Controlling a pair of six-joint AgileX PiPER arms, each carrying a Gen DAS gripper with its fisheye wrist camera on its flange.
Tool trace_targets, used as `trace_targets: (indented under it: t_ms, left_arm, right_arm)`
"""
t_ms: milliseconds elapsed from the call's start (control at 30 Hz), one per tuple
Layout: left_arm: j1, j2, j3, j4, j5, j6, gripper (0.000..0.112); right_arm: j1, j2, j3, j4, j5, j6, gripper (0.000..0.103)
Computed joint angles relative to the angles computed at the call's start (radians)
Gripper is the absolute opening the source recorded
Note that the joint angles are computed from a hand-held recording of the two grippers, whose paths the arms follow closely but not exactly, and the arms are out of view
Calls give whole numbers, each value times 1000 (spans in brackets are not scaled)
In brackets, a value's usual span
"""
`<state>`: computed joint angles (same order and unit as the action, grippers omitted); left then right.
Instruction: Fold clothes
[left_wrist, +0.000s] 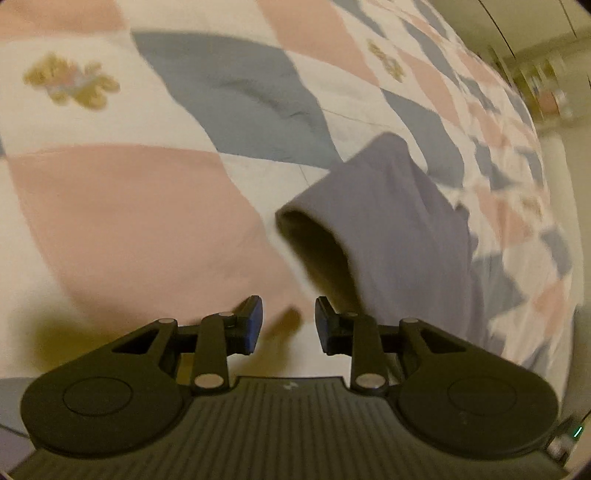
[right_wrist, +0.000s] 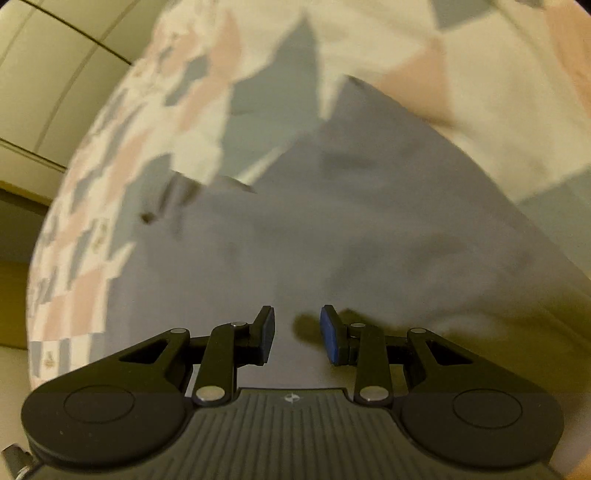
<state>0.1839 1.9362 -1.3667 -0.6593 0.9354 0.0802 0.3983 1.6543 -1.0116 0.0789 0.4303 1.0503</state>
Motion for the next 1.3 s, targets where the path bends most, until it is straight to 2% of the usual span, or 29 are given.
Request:
trace_targets:
  t_ms: [100,400,433,467,533,633,767,833,867,900,933,967,1067,1167,1300]
  left_arm:
    - [20,41,14,-114,-34,-28,26]
    - [-37,132,-45,-244,-128,-106,25]
    - [-49,140,-61,-246,-134,-106,18]
    - [-63,147,-87,-233,-138,-105,0]
    - [-109,142,-167,-88,-147,-169,0]
    - [-200,40,-230,212,-216,-94,0]
    - [-294,-181,-147,612,-449,82,2]
    - [-329,-286,-25,812,-582,125,4]
    - [-343,-336,20,912,-627,149,6]
    - [-361,-377,52,1005,-632,147,6]
    - [-373,-398,111,1057,-598,104,6]
    - [-387,-413,148,1070,-530,97,6]
    - [-386,-436,233,943,-348,250,12]
    - [-274,-377,201,658,-95,296,12]
    - [4,-263,93,300,25,115,13]
  right_arm:
    - [-22,68,-66,74,23,-89,33]
    - [-54,158,-92,210,23,-231,31]
    - [-57,163,-95,222,24,-245,31]
    - [-61,168,-98,233,26,-259,31]
    - [-66,175,-107,247,34,-283,31]
    - [-74,177,-110,265,42,-323,30]
    - [-85,172,-97,299,37,-358,29]
    - [-85,169,-90,308,29,-369,29]
    - [-85,167,-85,313,23,-376,29]
    - [-85,165,-78,319,17,-382,29]
    - [-85,163,-73,325,12,-388,29]
    - [-86,161,-69,330,8,-392,29]
    - [-90,159,-64,343,7,-407,29]
    - [-98,159,-64,366,12,-439,29]
    - [-105,160,-63,386,18,-480,29]
